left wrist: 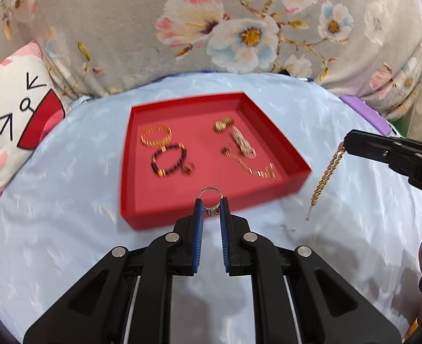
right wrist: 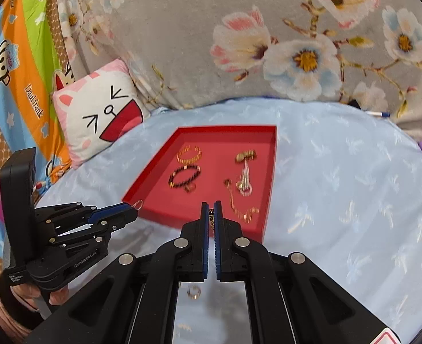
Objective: Organize jewelry
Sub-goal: 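Carry the silver ring and rope chain into the red tray and open both tools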
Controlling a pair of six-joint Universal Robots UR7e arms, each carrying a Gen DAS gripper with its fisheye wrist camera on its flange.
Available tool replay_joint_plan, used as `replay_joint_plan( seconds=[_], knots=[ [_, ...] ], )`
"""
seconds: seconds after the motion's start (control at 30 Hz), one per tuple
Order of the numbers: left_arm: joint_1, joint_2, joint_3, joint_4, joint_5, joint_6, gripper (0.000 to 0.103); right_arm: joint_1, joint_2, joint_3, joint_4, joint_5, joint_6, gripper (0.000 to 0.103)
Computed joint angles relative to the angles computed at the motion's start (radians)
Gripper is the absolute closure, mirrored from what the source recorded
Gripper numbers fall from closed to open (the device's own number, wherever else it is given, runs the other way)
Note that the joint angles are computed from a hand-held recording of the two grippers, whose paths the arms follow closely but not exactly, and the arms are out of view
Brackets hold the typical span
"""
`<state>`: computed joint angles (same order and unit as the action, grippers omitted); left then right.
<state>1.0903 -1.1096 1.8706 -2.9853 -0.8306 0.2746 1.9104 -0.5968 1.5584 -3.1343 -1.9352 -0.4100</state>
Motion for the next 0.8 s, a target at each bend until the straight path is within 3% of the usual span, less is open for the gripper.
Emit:
replay_joint_plan(
  seconds=[0.17,0.4,0.8],
  knots=[
    [0.016,0.058,-0.156,0.075,0.002,0.02,0.092,0.013,0.055,-0.147,0.074,-0.003,0.005,0.101],
    [0.054,0.211,-0.421,0.192,0.02,0.028,0.092,0.002,0.184,-0.419,0.272,0.009,0.054,0.101],
    [0.143,0.431,-0.786,0.517,0.035,-0.106,0.092,-0.028,0.393,-0.766,0.5,-0.044,0.056,0.101]
  ],
)
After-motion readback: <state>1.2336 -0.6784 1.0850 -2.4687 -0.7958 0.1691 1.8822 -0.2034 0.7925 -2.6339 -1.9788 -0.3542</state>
